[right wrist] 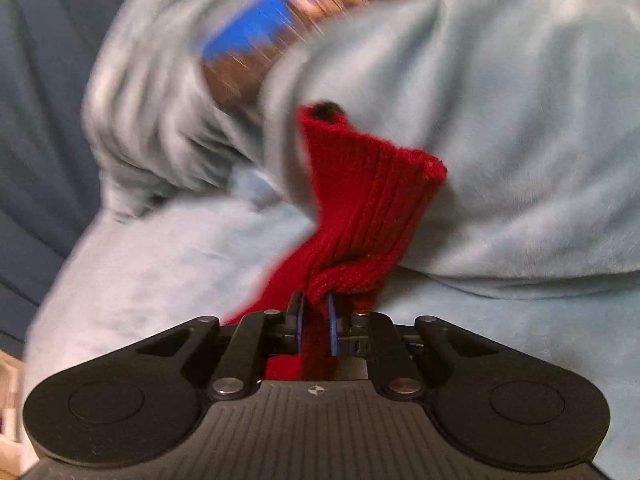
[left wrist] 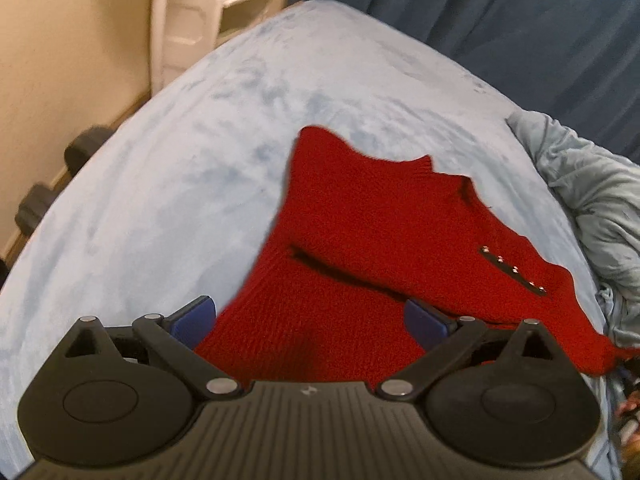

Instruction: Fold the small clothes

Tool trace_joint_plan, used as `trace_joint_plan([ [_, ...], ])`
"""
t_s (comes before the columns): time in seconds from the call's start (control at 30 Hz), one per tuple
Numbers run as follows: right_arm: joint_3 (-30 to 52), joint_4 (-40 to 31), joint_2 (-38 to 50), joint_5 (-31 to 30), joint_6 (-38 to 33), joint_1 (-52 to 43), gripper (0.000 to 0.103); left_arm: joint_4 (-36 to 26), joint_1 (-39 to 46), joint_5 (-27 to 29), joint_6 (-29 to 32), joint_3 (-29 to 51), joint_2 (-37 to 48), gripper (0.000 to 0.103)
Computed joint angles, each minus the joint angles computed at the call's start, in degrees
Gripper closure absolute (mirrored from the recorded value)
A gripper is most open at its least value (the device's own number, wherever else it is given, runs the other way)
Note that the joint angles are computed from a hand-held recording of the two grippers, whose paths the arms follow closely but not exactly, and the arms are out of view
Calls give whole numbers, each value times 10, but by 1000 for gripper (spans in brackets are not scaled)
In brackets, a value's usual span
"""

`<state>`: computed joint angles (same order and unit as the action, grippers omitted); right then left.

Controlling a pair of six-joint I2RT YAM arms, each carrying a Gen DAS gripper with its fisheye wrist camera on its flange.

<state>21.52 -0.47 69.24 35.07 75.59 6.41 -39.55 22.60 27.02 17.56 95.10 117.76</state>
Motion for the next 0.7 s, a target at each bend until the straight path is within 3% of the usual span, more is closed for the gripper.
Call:
trace_joint_plan([
  [0.13,24,-103,-120,58,7,63,91,3,-15,-13,-21,-1,-13,2],
  [0.27,151,-242,-59,58,-33,47,91,-21,-7,-29,-43,23,-6,2],
  [0.33,234,-270,-17,106,-81,82,91,-31,12,-17,-35,28,-9,2],
  [0.4,337,-261,58,168,-176,139,91,-22,32,-16,-20,22,-18,2],
  [0.53,543,-120,250,219,-451,266,91,-22,75,-4,5,36,-15,2],
  [0.6,641,-67,363,195,-536,317,90,-32,94,3,11,56,-1,2],
  [0.67,758,-92,486,144,-563,358,85,-38,110,5,13,72,12,2],
  [0.7,822,-128,550,86,-560,373,70,-43,117,8,16,82,20,2],
])
